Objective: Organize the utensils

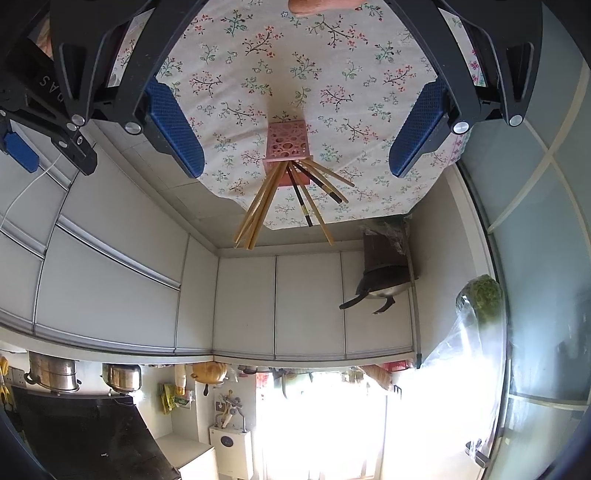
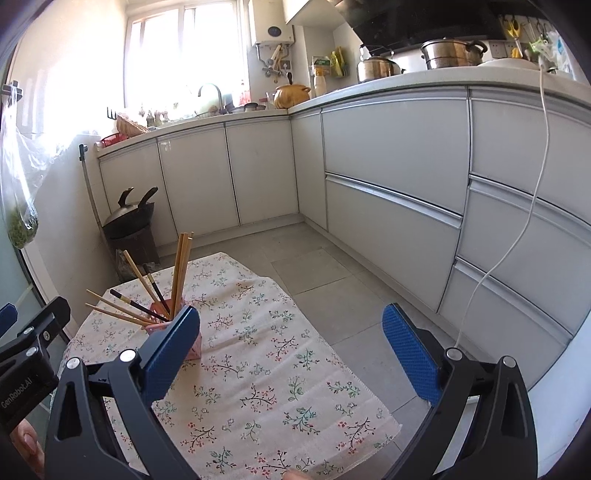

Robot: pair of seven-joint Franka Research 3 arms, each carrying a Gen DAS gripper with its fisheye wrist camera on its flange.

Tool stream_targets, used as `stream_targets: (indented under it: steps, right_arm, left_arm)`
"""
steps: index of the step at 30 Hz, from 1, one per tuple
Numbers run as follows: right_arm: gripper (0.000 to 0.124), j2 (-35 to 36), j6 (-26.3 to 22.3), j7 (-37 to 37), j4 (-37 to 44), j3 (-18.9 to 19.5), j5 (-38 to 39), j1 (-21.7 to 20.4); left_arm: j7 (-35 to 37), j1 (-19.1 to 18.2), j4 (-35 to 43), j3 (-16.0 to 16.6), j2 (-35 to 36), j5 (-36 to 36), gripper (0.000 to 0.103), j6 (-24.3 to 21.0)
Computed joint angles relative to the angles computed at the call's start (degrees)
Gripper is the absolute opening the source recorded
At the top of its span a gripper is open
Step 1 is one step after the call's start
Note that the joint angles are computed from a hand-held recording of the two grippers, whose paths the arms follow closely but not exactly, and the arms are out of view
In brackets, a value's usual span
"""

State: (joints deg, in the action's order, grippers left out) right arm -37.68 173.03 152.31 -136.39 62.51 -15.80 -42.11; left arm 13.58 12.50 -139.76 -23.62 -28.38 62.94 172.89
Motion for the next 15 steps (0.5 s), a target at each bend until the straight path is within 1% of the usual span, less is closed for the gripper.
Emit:
stream_targets:
  steps: [9,13,15]
  right_arm:
    - [0.097,0.2,0.0,0.1,0.0,0.1,-0.2,-0.1]
    - [0.097,0.4,0.0,0.1,0.0,0.0,-0.2,0.0]
    - [0.097,0.7,-0.1,0.0,0.1,0.1,-0.3,0.0]
  left_arm:
    - [0.1,-0.5,0.1,0.4,0.5,0.0,0.096,-0.2]
    - [1.4,-1.7,0.2,1.3,1.2,-1.3,0.096,-0.5]
    - [1.5,-1.8,0.2,1.2,1.4,-1.5,0.096,-0.8]
